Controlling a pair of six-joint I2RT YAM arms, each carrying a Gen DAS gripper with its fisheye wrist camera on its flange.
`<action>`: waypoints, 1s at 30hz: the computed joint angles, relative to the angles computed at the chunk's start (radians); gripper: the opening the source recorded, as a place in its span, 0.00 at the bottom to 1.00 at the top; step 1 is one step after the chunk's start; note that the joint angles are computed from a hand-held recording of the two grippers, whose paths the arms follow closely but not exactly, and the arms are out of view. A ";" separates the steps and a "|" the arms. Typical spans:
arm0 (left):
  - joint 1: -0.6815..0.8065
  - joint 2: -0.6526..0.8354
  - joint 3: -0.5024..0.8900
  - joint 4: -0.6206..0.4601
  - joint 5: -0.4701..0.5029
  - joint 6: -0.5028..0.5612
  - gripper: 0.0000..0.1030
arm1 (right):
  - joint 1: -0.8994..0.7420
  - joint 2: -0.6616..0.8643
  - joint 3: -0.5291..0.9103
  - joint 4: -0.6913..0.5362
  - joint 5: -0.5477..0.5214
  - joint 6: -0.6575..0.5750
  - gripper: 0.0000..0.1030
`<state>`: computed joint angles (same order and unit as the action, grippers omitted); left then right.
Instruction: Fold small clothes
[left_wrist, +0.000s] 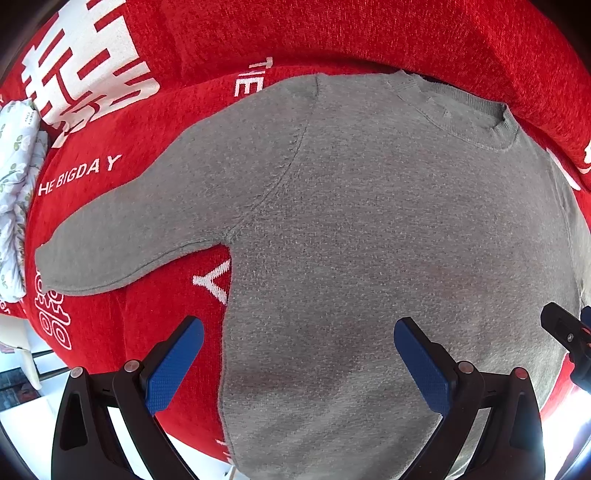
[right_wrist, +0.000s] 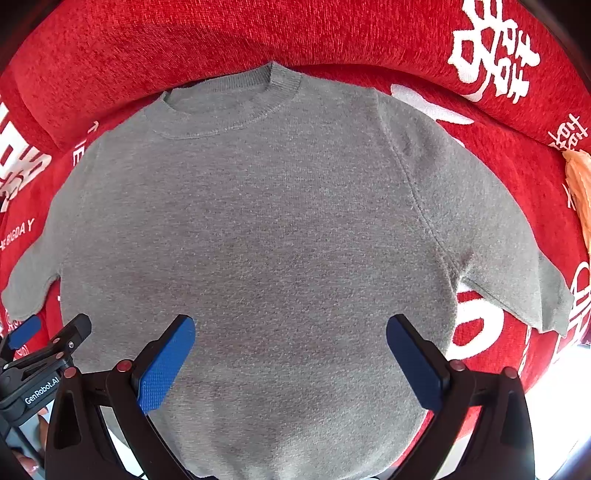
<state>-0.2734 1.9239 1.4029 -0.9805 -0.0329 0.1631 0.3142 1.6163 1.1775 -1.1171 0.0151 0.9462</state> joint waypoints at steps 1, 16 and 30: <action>0.003 -0.006 -0.008 0.011 0.005 0.002 1.00 | 0.002 0.001 0.002 -0.002 0.001 0.001 1.00; 0.044 -0.003 0.012 -0.007 0.019 0.023 1.00 | 0.047 0.050 0.075 -0.032 0.016 0.031 1.00; 0.176 0.029 0.049 -0.004 0.043 0.073 1.00 | 0.101 0.154 0.203 -0.038 0.019 0.040 1.00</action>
<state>-0.0979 1.9530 1.4521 -0.9840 0.0102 0.2361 0.4147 1.7700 1.3808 -1.1555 0.0346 0.9863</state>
